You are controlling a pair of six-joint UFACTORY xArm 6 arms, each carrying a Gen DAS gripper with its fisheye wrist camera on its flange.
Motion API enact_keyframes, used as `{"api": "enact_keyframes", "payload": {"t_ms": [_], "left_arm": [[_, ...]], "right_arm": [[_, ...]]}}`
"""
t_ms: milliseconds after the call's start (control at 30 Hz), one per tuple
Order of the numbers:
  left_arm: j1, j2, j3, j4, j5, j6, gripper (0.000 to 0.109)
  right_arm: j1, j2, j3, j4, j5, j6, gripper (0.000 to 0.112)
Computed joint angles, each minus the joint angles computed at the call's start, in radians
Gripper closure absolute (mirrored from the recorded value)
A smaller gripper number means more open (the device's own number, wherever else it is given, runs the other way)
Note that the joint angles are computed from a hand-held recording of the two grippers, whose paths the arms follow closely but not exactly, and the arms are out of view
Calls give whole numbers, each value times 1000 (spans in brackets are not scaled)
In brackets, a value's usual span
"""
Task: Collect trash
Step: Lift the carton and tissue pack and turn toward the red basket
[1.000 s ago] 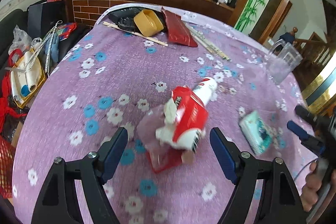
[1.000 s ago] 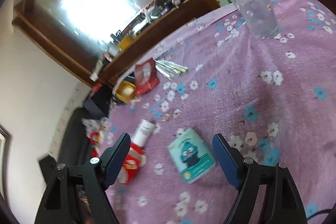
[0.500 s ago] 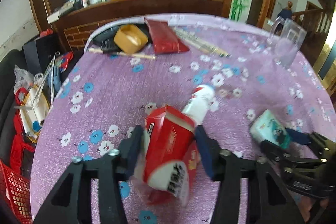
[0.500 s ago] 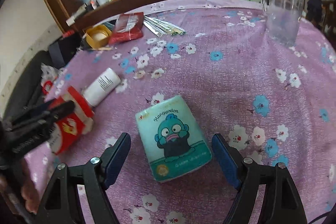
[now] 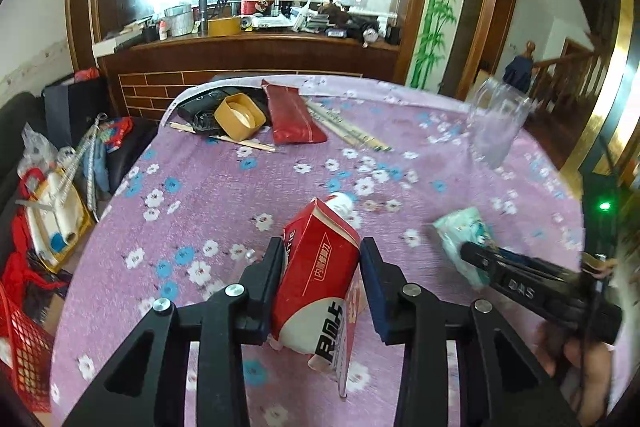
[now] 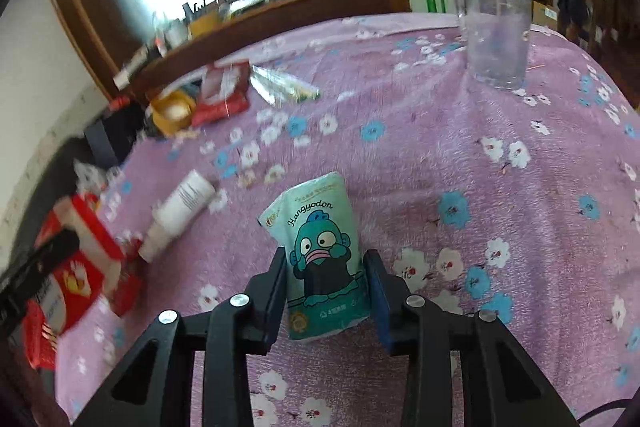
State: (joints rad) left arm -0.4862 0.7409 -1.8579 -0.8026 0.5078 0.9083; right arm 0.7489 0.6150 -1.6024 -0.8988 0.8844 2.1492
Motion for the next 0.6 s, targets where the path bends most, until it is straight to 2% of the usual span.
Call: {"api": "enact_keyframes", "payload": {"t_ms": [133,400,600], "left_arm": [[22,-98,112,-126,48,79,70],[77,-257,300,-289,192,140,70],[85,-318,380,-326,209,170,70]], "right_arm": [[13,-39,38,-79,9,100,72],[31,-68,59,-156,19,178,72],[32,-73,72,-189,11,214,72]]}}
